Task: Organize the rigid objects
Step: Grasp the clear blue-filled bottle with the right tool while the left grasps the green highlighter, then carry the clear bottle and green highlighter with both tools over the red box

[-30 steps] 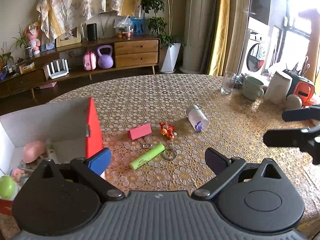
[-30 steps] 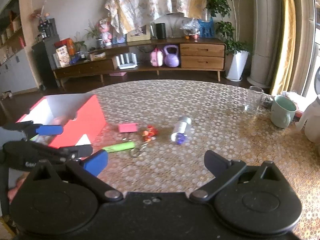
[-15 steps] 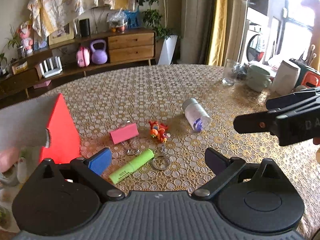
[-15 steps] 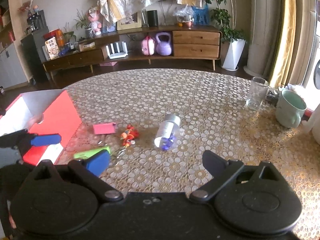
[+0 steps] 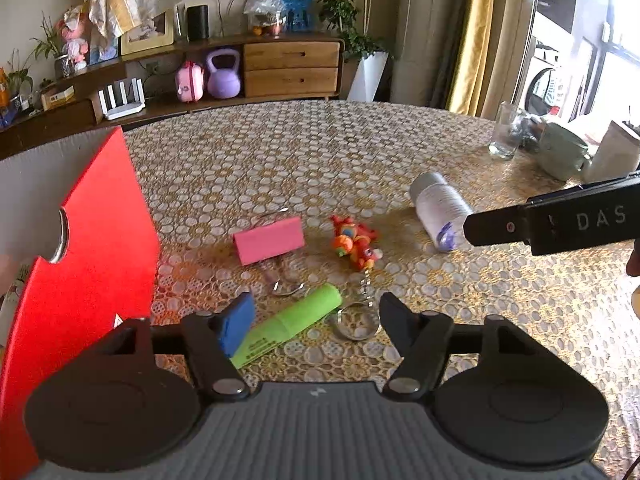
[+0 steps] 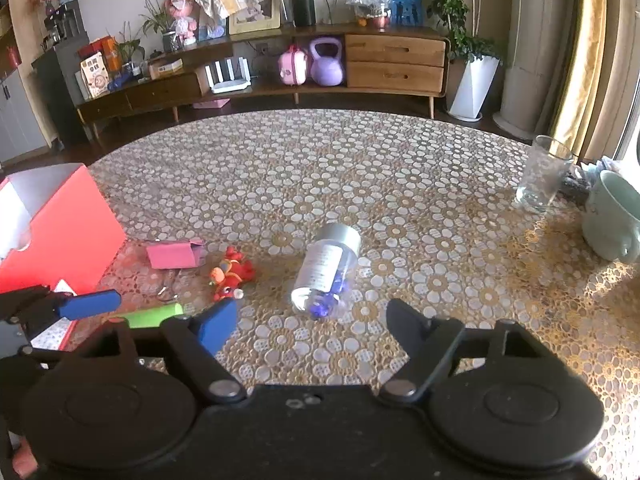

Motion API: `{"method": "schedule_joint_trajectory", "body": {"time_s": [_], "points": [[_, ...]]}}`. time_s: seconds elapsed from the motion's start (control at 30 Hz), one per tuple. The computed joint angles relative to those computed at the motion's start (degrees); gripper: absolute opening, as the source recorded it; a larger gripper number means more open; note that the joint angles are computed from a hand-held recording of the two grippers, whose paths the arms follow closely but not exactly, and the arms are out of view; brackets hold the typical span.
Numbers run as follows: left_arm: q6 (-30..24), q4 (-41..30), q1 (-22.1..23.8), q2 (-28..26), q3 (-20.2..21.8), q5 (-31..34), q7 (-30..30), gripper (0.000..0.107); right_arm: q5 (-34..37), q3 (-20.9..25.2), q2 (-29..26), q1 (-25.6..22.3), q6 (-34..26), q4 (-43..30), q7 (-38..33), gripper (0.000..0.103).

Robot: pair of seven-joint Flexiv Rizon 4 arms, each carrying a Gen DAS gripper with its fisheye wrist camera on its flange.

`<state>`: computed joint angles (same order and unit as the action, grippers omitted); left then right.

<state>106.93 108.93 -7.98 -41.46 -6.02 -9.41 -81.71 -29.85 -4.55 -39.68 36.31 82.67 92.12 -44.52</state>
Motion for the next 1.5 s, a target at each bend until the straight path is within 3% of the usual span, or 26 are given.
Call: {"method": "schedule_joint_trajectory", "body": {"time_s": [0.17,0.5,0.93,1.2,1.5], "points": [[-0.21,-0.73,-0.06,-0.91,0.75,-0.64,-0.25,0.063,1.15,1.96,-2.30,-1.35,-2.43,-3.29,-1.31,0.073],[-0.11,-0.68,4.08,-1.99,-2.89,1.02,-0.79,0.053,3.60,3.58,-5.92,-2.26,-6.36,-9.25,-2.06,0.066],[1.36,-0.30,3.75,-2.26,-2.90,4.10,2.17,0.017,4.09,3.34,-9.23,-1.53,-11.12,-14.57,-1.65,0.043],[2.10,-0.14,3.88,-2.04,-3.43,4.17,2.39,0.016,2.65,1.35,-8.67,-0.28,-9.94,-12.95,1.60,0.039],[1.39,1.87,7.09,0.23,-6.66,4.80,0.21,0.016,-1.49,-1.77,-2.80,2.46,-5.52,-4.29,4.68,0.039]]}}
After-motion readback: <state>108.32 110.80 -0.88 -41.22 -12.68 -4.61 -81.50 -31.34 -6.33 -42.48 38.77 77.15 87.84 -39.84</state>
